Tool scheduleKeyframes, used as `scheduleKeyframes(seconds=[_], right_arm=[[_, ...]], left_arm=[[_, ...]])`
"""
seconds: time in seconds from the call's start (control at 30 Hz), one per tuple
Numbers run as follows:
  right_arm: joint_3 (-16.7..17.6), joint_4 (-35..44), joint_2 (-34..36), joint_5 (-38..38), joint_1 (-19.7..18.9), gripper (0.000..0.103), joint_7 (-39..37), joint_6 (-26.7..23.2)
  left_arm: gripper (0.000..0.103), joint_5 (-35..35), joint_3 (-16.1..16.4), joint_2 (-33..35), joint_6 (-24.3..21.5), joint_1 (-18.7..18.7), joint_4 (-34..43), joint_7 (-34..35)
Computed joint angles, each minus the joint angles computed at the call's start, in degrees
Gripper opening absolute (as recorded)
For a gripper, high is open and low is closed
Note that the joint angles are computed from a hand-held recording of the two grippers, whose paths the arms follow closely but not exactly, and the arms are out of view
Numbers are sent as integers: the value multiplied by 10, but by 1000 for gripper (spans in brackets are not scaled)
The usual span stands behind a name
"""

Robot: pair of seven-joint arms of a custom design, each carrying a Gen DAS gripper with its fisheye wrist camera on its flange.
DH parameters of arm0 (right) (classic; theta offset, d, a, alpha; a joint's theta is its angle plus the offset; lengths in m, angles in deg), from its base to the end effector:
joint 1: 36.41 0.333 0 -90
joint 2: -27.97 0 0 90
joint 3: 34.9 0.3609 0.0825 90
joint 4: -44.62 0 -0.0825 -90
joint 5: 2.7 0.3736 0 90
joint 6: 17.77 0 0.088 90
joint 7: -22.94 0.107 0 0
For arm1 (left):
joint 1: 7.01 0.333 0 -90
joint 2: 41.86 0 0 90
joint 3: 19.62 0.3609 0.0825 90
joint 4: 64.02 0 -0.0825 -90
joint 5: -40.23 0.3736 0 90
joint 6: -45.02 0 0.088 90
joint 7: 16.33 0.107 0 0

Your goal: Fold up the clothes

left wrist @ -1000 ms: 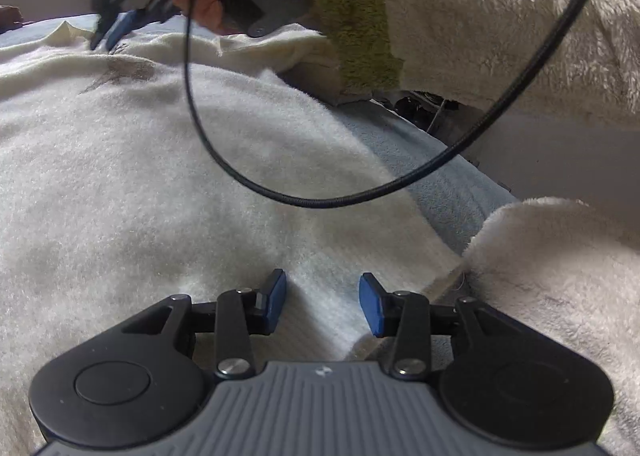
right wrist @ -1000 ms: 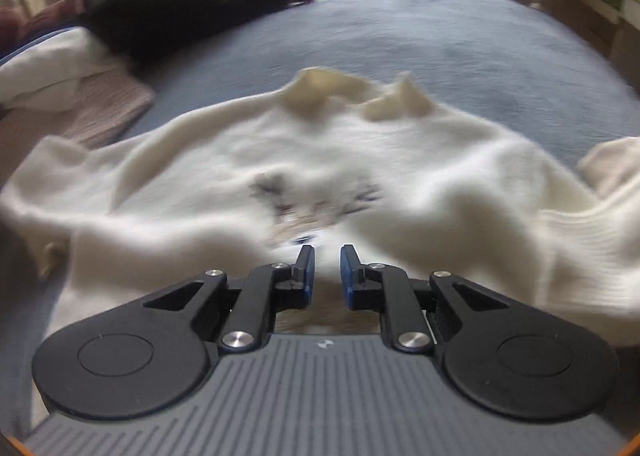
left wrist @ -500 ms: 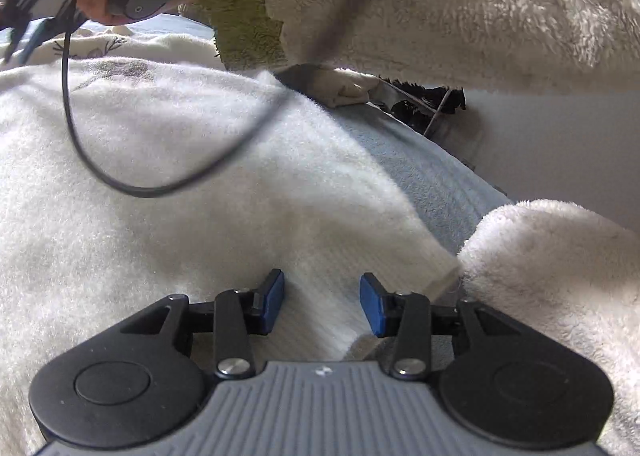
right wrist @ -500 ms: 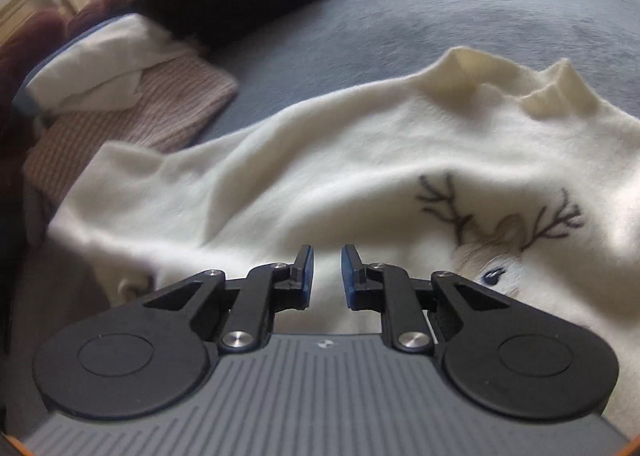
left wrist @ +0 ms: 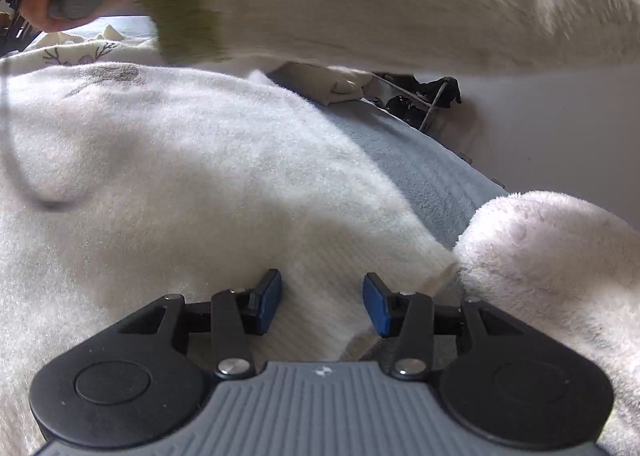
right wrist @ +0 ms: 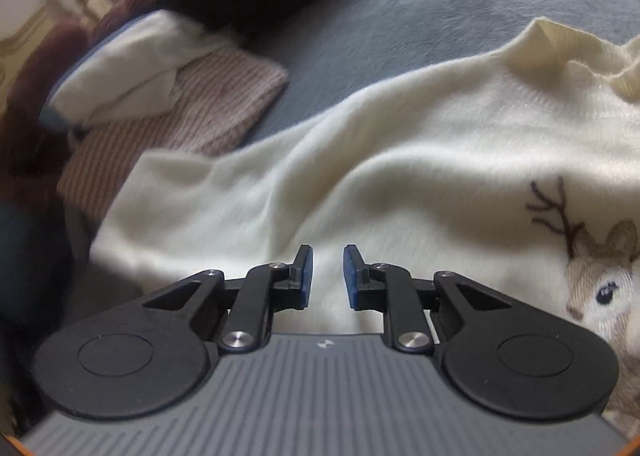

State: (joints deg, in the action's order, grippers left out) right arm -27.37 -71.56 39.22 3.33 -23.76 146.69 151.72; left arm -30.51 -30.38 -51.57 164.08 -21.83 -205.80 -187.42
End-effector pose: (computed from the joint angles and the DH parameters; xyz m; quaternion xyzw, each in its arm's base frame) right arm 0.6000 0.2071 0.4893 -0.5364 0.7630 -0.0739 0.3530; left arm 0.3737 -0.2335 0.4119 0.0824 -0.8809 0.4401 0.1531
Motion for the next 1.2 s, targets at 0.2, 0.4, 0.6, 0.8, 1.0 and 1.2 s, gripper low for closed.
scheduleKeyframes(seconds=[0.2,0.4,0.6,0.8,1.0,1.2], right_arm=[[-43,76,62,-114,49,17,30,-50],[-54,10,31,-87,28,17,172,99],[-123,-184,-188,-369,30,18,396,22],[-85,-273,-307,-389,-67,20,418,-187],[-71,-273,-253,-434,-159,3,476,-115],[-77,-342,-344,-447,-159,7,460,-60]], left_arm=[[50,2,-3,-10,11,-4,-7,18],[50,0,-5,-15,24,-11,-10,11],[50,4,-3,-15,23,-12,-8,7],[50,2,-6,-28,45,-20,-19,27],[50,0,-9,-47,69,-28,-32,18],[50,8,-4,-46,68,-33,-30,20]])
